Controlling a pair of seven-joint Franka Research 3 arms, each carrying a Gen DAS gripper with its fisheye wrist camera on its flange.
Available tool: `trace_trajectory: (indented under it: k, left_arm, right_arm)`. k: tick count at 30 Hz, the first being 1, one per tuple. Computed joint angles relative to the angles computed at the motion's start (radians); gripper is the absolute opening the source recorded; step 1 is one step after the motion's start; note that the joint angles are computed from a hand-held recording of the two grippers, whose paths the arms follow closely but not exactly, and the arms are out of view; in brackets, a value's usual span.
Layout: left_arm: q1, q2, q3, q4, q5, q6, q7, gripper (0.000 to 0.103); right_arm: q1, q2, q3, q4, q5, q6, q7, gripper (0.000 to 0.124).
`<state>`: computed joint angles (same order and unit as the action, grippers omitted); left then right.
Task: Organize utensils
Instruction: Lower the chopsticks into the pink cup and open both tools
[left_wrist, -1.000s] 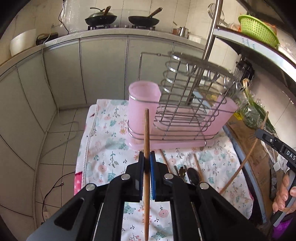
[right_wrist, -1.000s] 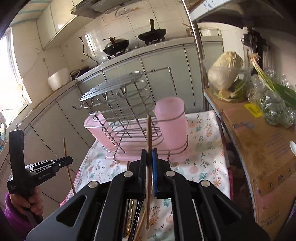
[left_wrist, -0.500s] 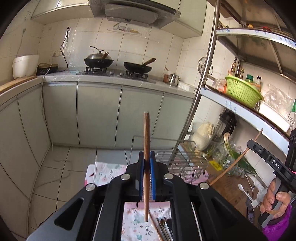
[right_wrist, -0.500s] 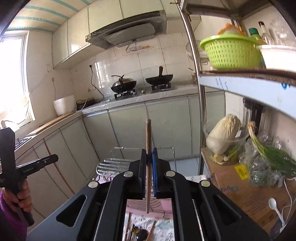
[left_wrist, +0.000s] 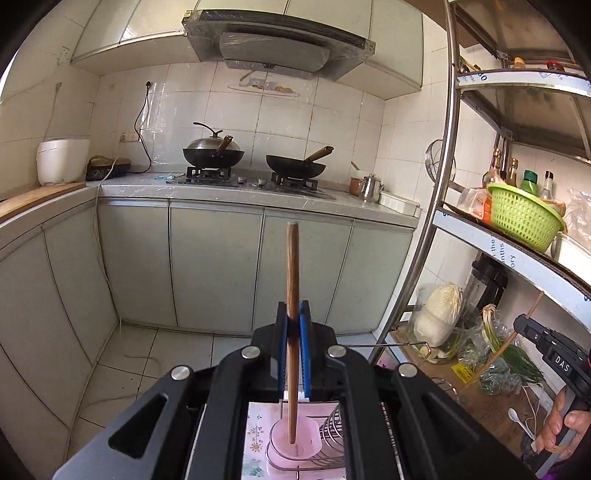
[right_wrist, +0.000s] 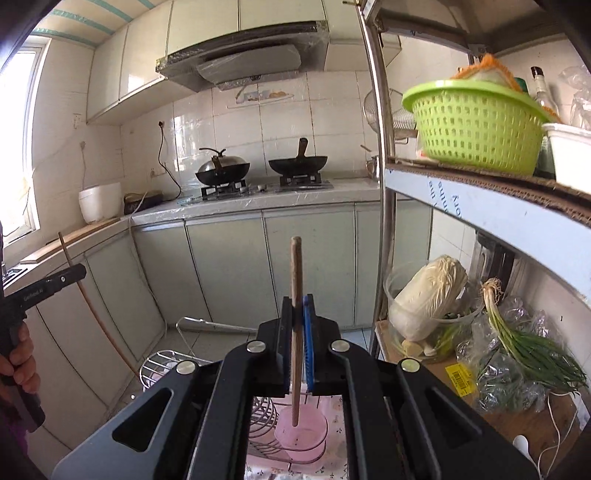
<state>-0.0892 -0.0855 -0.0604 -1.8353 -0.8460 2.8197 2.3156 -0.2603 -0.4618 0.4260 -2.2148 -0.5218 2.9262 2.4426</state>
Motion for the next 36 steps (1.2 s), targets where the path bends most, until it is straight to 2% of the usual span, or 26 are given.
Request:
trace_trajectory:
  k: [4, 10, 14, 25, 30, 31, 33, 34, 36]
  left_arm:
    - [0.010, 0.049, -0.018, 0.014, 0.062, -0.029, -0.021, 0.005]
    - [0.039, 0.117, -0.057, 0.032, 0.171, -0.082, -0.096, 0.005]
    - [0.064, 0.162, -0.080, 0.056, 0.215, -0.116, -0.148, 0.005]
    - [0.103, 0.237, -0.125, 0.097, 0.328, -0.136, -0.257, 0.006]
    - [0.112, 0.233, -0.137, 0.084, 0.351, -0.116, -0.264, 0.016]
    - [0.115, 0.230, -0.138, 0.082, 0.350, -0.114, -0.262, 0.018]
    - [0.125, 0.219, -0.143, 0.077, 0.316, -0.117, -0.238, 0.031]
    - [0.128, 0.211, -0.144, 0.072, 0.297, -0.115, -0.225, 0.032]
    - [0.127, 0.195, -0.140, 0.060, 0.276, -0.101, -0.213, 0.033]
  right_arm:
    - [0.088, 0.067, -0.061, 0.011, 0.058, -0.050, -0.063, 0.006]
    - [0.259, 0.169, -0.213, 0.039, 0.227, -0.112, -0.177, 0.006]
    - [0.309, 0.216, -0.267, 0.053, 0.300, -0.124, -0.218, 0.006]
    - [0.357, 0.284, -0.318, 0.106, 0.361, -0.130, -0.277, 0.007]
    - [0.383, 0.306, -0.337, 0.130, 0.402, -0.162, -0.310, 0.009]
    - [0.388, 0.305, -0.340, 0.128, 0.411, -0.162, -0.319, 0.014]
    - [0.388, 0.297, -0.338, 0.116, 0.406, -0.153, -0.318, 0.027]
    - [0.385, 0.290, -0.334, 0.108, 0.396, -0.146, -0.310, 0.033]
    - [0.377, 0.272, -0.325, 0.092, 0.373, -0.135, -0.291, 0.037]
